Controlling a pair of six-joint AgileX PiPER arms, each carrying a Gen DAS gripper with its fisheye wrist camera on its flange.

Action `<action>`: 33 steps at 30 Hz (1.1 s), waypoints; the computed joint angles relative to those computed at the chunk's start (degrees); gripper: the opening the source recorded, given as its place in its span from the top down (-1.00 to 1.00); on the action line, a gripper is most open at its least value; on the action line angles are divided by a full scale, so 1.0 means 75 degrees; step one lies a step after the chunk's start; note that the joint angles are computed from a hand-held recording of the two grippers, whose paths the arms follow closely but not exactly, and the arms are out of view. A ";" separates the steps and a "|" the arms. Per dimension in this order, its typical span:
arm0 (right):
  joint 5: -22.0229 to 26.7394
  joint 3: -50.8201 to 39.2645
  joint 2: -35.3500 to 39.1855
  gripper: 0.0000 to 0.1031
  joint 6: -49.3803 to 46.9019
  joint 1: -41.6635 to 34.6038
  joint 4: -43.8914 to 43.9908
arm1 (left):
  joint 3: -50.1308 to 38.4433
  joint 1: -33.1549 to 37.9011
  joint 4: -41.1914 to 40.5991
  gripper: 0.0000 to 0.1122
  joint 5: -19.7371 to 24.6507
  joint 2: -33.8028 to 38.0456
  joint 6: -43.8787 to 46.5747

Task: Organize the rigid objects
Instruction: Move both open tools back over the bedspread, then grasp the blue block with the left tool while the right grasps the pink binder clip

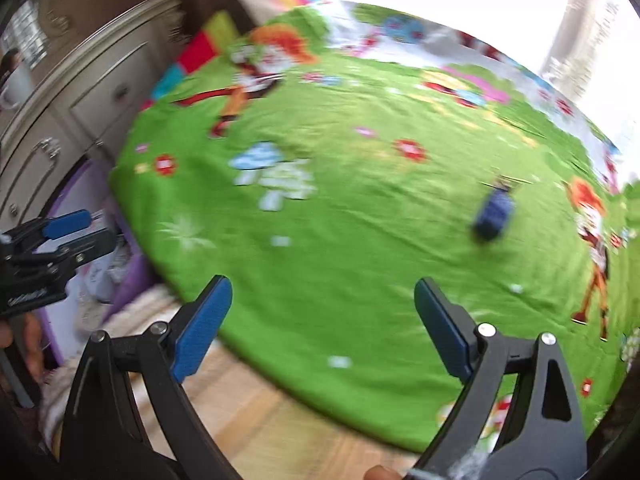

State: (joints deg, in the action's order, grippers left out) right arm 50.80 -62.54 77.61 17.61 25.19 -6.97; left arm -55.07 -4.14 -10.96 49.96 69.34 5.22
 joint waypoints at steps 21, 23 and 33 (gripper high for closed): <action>-0.0817 0.0919 -0.0305 -0.82 -0.5644 -0.6781 0.2543 | -0.5947 -0.4912 0.1185 0.11 0.0283 0.5565 -0.1869; -0.0808 0.0921 -0.0235 -0.82 -0.5968 -0.7105 0.2785 | -0.6798 -0.4991 0.1257 0.14 0.0621 0.6238 -0.1940; -0.0763 0.0318 0.0366 -0.82 -0.6970 -0.7557 0.3658 | -0.9003 -0.4928 0.1236 0.50 0.1597 0.7968 -0.2007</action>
